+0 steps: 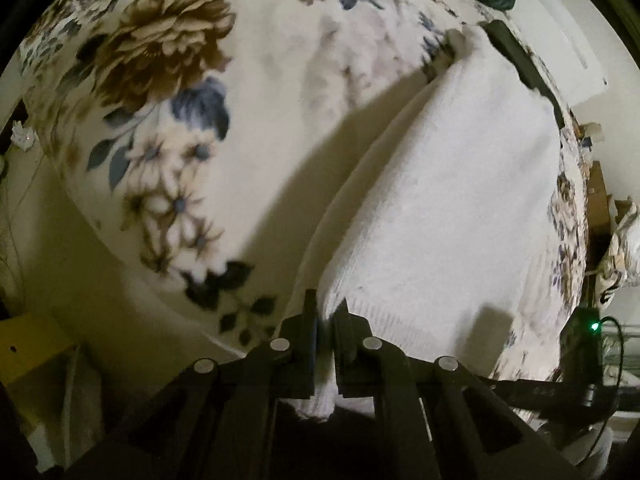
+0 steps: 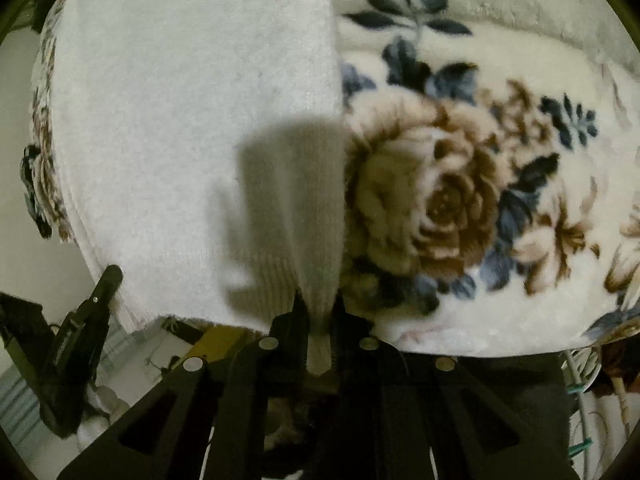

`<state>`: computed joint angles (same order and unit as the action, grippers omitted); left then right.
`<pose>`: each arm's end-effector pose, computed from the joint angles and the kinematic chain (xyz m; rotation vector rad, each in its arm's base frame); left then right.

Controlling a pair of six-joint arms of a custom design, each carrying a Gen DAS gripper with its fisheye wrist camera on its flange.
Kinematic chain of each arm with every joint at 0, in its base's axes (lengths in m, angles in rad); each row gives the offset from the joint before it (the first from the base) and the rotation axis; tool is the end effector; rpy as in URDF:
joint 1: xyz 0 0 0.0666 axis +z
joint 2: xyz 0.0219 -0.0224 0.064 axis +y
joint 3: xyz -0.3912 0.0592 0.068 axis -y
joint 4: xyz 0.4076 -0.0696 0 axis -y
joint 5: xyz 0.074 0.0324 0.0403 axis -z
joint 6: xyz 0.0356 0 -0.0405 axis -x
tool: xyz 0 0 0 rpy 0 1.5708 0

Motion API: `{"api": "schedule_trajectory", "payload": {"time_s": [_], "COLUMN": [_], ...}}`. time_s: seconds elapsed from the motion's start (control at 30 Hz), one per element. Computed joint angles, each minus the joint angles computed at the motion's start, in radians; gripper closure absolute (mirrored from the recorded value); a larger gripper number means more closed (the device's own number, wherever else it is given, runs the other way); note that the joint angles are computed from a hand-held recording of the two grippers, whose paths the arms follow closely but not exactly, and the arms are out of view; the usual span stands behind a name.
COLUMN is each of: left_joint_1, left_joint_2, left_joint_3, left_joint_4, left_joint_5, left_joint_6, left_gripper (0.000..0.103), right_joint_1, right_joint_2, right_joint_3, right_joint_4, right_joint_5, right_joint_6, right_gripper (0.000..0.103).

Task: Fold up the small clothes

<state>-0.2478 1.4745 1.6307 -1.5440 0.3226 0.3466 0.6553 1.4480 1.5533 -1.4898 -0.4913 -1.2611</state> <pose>0.4567 -0.1276 0.4839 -0.1038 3.0113 -0.5497 0.3596 0.2971 0.4664 -0.7672 -2.6733 -0.6133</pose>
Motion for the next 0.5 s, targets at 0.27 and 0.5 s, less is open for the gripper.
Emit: {"api": "schedule_trajectory", "payload": {"time_s": [0.27,0.5], "left_joint_1": [0.005,-0.007], "left_joint_2": [0.096,0.183], "left_joint_3": [0.029,0.279], "left_joint_4": [-0.044,-0.072], "left_joint_5": [0.027,0.047], "left_joint_6": [-0.06,0.007], "left_gripper": [0.094,0.072], "right_joint_1": [0.021,-0.056], "right_joint_2": [0.083,0.02], "right_joint_3": [0.029,0.047], "right_joint_4": [0.002,0.045], "right_joint_5": [-0.062,-0.017], "right_joint_6": [0.059,0.097], "right_gripper": [0.088,0.054]}}
